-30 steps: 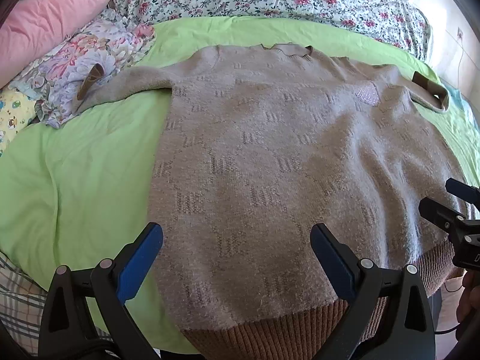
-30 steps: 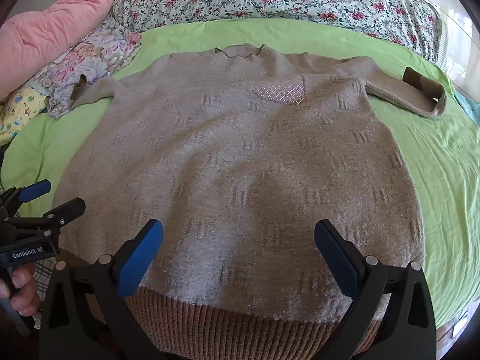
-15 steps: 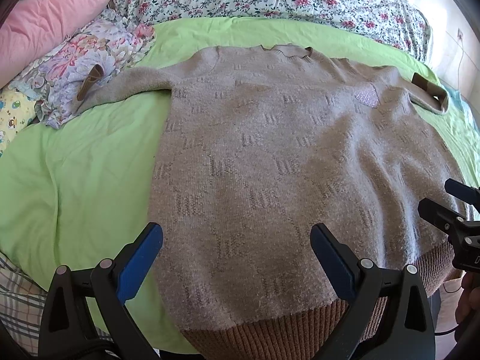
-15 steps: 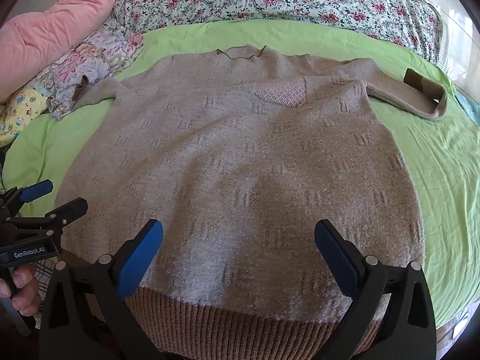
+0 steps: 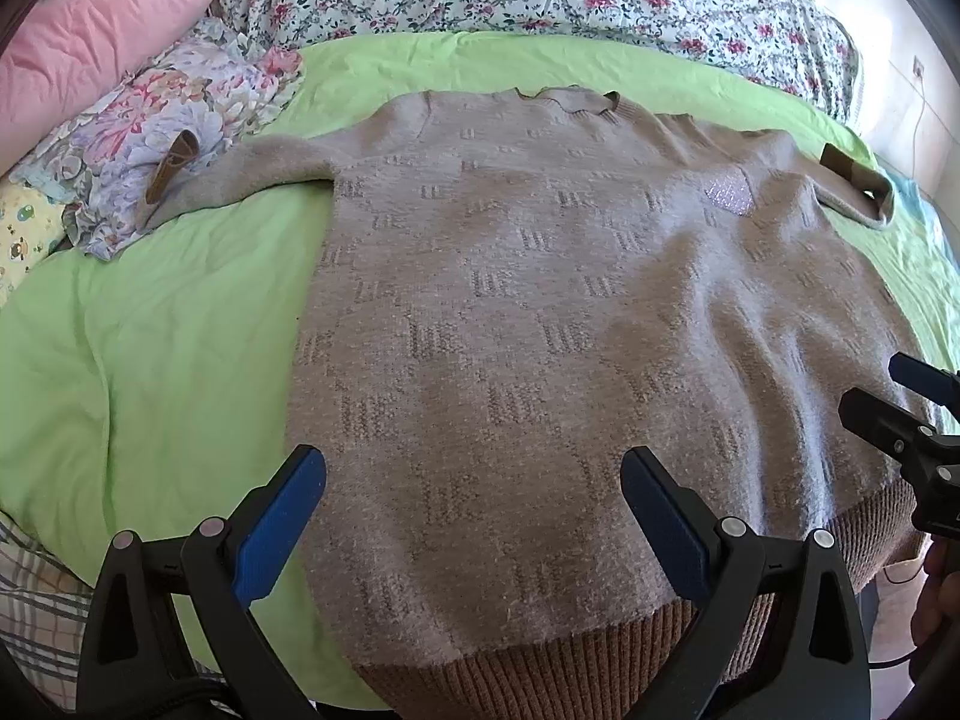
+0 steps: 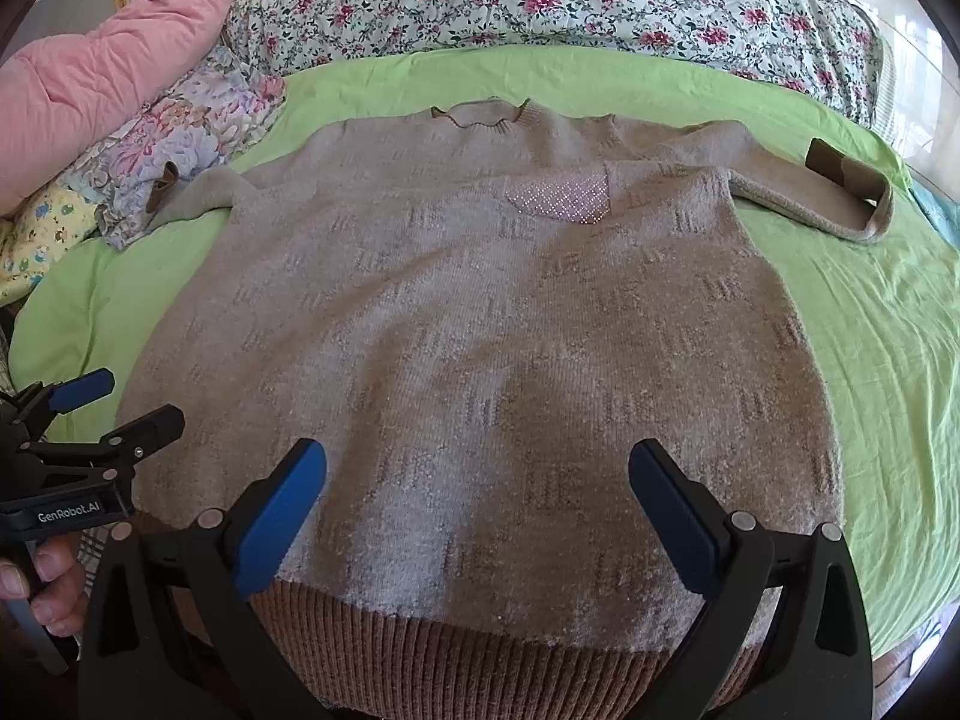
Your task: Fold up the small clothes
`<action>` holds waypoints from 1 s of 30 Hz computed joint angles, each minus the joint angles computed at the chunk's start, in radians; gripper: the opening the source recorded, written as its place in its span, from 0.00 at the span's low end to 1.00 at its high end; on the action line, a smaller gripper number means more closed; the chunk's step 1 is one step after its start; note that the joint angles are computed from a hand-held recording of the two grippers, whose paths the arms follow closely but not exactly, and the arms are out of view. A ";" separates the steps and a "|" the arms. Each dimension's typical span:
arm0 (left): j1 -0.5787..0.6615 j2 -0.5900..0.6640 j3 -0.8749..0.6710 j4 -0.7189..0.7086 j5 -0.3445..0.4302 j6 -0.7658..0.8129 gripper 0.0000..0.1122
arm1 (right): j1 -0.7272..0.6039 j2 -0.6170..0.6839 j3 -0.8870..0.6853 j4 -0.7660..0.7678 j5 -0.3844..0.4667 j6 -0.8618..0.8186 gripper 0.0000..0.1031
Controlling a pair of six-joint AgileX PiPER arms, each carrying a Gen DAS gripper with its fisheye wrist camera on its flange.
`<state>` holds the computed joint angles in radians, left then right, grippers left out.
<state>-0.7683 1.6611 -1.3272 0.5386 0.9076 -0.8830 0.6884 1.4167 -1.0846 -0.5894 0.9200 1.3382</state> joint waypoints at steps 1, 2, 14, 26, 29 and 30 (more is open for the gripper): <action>0.001 -0.001 0.002 0.002 -0.003 -0.001 0.88 | 0.000 0.001 -0.002 0.005 0.002 -0.001 0.98; 0.001 0.000 0.001 -0.001 -0.005 0.000 0.88 | -0.004 -0.003 0.001 0.012 -0.007 -0.001 0.98; 0.049 0.037 -0.062 -0.121 0.003 0.102 0.88 | -0.064 -0.033 0.023 0.049 -0.018 -0.045 0.98; 0.139 0.154 -0.276 -0.231 0.018 0.252 0.88 | -0.323 -0.140 0.066 0.094 -0.056 -0.217 0.98; 0.164 0.200 -0.358 -0.262 0.018 0.298 0.88 | -0.450 -0.148 0.045 0.164 -0.054 -0.338 0.98; 0.167 0.222 -0.393 -0.257 0.031 0.307 0.88 | -0.502 -0.149 0.038 0.180 -0.062 -0.383 0.98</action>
